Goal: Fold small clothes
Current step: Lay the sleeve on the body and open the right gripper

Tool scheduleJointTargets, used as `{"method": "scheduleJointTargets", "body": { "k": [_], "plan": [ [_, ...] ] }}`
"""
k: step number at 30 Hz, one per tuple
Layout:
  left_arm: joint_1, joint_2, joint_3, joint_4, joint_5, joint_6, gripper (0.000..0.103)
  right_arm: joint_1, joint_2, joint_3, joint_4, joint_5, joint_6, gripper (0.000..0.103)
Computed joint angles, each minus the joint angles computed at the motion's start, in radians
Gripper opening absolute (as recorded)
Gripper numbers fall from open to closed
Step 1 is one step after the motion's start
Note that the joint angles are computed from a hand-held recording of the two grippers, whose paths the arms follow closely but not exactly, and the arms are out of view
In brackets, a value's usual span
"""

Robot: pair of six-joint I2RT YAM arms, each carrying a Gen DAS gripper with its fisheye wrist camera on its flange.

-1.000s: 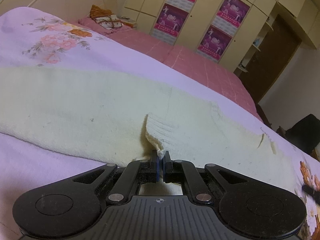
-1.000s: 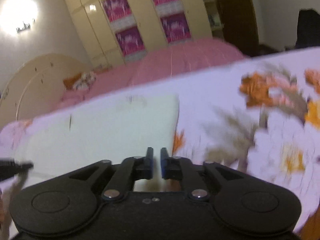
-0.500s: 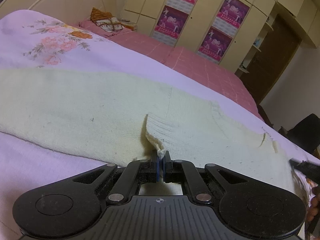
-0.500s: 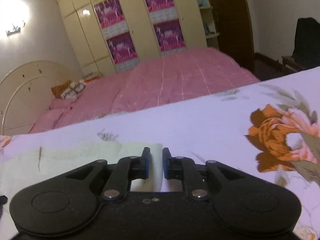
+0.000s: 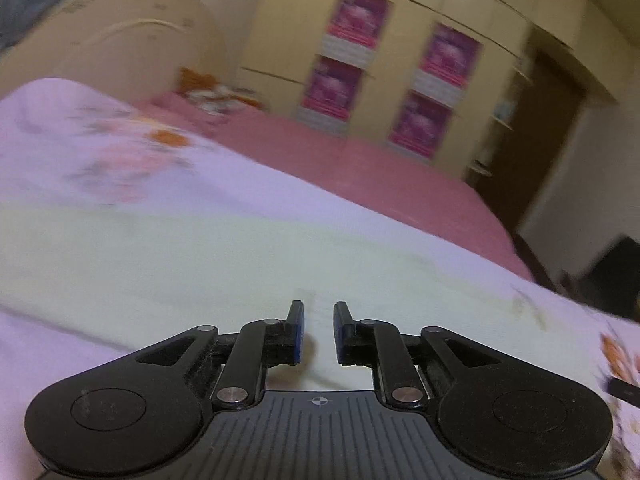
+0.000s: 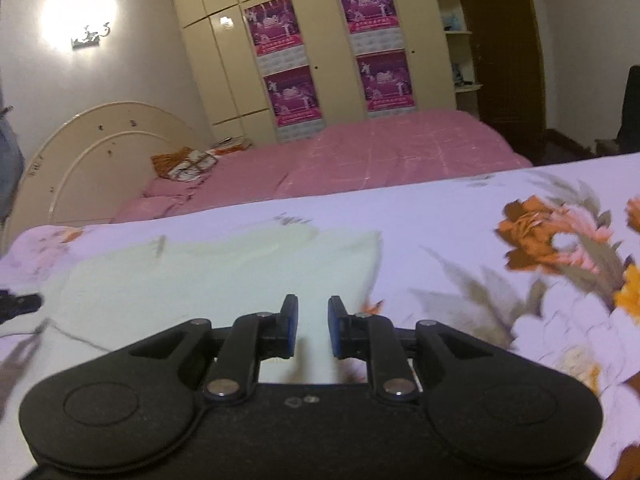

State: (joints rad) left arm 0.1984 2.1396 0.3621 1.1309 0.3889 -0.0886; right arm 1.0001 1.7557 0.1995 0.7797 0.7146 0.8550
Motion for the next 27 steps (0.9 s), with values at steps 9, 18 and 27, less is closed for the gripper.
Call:
{"method": "scheduleJointTargets", "body": {
  "k": [9,18,27],
  "plan": [
    [-0.151,0.194,-0.016,0.233,-0.155,0.08,0.066,0.008,0.051,0.137,-0.273,-0.029,0.074,0.017],
    [0.061,0.161,-0.137,0.349,0.064,0.071,0.067,0.063,0.046,0.221,-0.44,0.052,0.16,0.024],
    [0.861,0.112,0.182,-0.201,0.446,0.164,0.066,0.342,-0.027,0.335,-0.959,0.148,0.68,0.026]
  ]
}}
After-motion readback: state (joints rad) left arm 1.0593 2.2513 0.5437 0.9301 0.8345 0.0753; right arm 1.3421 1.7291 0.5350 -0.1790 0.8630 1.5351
